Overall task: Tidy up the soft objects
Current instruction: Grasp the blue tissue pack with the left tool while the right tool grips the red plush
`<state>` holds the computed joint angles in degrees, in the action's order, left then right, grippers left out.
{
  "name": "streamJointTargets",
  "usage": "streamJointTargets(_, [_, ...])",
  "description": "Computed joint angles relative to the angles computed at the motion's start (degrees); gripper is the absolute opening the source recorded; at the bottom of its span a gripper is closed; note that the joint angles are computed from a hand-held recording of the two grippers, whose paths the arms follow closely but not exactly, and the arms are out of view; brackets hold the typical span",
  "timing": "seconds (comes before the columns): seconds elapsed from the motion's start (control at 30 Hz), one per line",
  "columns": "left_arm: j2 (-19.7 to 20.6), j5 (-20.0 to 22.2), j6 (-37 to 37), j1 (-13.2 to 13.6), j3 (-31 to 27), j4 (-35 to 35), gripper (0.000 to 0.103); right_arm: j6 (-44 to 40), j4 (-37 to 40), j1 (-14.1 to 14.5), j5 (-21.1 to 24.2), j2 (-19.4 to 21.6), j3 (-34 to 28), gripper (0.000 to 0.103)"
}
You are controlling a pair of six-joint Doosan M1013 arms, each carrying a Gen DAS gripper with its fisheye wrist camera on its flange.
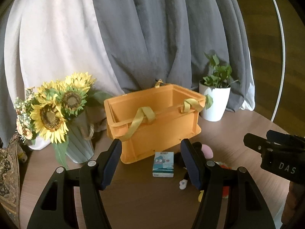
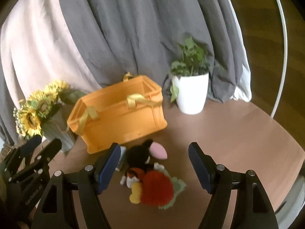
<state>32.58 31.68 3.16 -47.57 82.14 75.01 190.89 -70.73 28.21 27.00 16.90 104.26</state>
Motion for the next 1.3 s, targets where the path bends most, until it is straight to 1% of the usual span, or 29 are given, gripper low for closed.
streamJointTargets(0.2, [1.12,1.32,0.05,0.0,-0.26,0.98,0.063,-2.57,4.46,-0.01,0.41,0.72,0.17,0.074])
streamJointTargets(0.33, [2.08,1.42,2.29,0.38,-1.17,-0.58,0.063,-6.29,9.05,-0.21,0.59,1.68,-0.32,0.074])
streamJointTargets(0.53, [3.44,0.12,5.26,1.26,-2.44,-4.02,0.063,-9.22,14.45,-0.69,0.03,3.13,-0.89,0.074])
streamJointTargets(0.7, [4.84,-0.85,8.99,1.93,-3.92,-7.87,0.063,-10.81,18.03,-1.15,-0.22,4.55,-1.6,0.074])
streamJointTargets(0.83, [6.15,-1.04,11.73,2.36,-5.24,-10.66,0.063,-13.91,22.37,-1.63,-0.28,5.73,-2.35,0.074])
streamJointTargets(0.97, [7.26,-1.99,14.79,2.91,-6.3,-14.51,0.063,-15.85,25.1,-1.96,-0.54,6.63,-2.77,0.074])
streamJointTargets(1.23, [9.36,-2.75,18.12,3.39,-8.16,-18.63,0.063,-17.01,26.91,-2.12,0.34,7.79,-3.16,0.073])
streamJointTargets(1.3, [9.89,-3.08,20.4,3.6,-8.85,-20.88,0.063,-17.82,27.71,-2.27,0.17,8.03,-3.3,0.073])
